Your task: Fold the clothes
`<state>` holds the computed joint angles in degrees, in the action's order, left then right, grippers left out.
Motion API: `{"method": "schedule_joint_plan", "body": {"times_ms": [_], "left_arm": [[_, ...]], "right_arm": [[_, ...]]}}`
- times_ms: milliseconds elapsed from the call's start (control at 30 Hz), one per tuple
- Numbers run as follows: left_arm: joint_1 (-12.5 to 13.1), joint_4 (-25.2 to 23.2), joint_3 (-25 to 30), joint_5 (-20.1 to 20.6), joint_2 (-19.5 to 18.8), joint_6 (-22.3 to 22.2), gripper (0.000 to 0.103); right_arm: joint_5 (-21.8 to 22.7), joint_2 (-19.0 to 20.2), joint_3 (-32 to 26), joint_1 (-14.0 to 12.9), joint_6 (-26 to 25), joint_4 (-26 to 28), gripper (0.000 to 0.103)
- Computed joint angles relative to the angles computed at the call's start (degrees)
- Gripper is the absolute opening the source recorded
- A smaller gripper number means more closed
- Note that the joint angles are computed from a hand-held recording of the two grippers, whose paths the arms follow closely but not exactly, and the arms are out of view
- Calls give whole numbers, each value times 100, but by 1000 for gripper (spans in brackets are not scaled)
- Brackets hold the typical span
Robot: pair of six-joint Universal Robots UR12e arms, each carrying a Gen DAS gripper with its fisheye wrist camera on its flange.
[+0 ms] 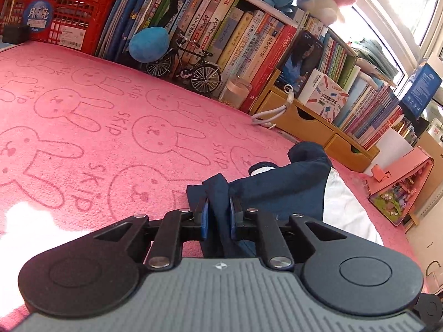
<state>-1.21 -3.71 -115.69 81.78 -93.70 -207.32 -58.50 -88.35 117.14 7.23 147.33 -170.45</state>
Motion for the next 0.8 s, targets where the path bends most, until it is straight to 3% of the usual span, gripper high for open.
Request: {"method": "schedule_joint_plan", "body": {"times_ms": [133,267,333,400,467,533,600,667,800], "left_arm": [[-199,146,-61,1010,183,259,24],[-381,634,-168,905,315,866,39],[-498,736,-192,594,313,1172,69],[-629,687,-221,413,301,1588,74],[-794,455,-199,579,270,2001,73],[-893,60,-161,806,255,2168,73],[-849,-326,-172,771,291,2053,74],[-740,-417,-256,542,358,1877,77],[-647,-488,-386,348,472,1763,82]], "right_arm": [[327,-2,-33,-112,201,188,37],[631,1,-42,-212,306,320,37],[772,-3,-38,-262,376,365,37],[1069,-51,-24,-376,341,620,39],[1454,-128,-11,-530,205,1046,46],[1956,-272,12,-752,-191,1831,70],[2218,-457,115,-964,-513,2332,73],[2130,-669,343,-1144,-330,2094,74],[1493,-1190,1061,-1445,810,476,84]]}}
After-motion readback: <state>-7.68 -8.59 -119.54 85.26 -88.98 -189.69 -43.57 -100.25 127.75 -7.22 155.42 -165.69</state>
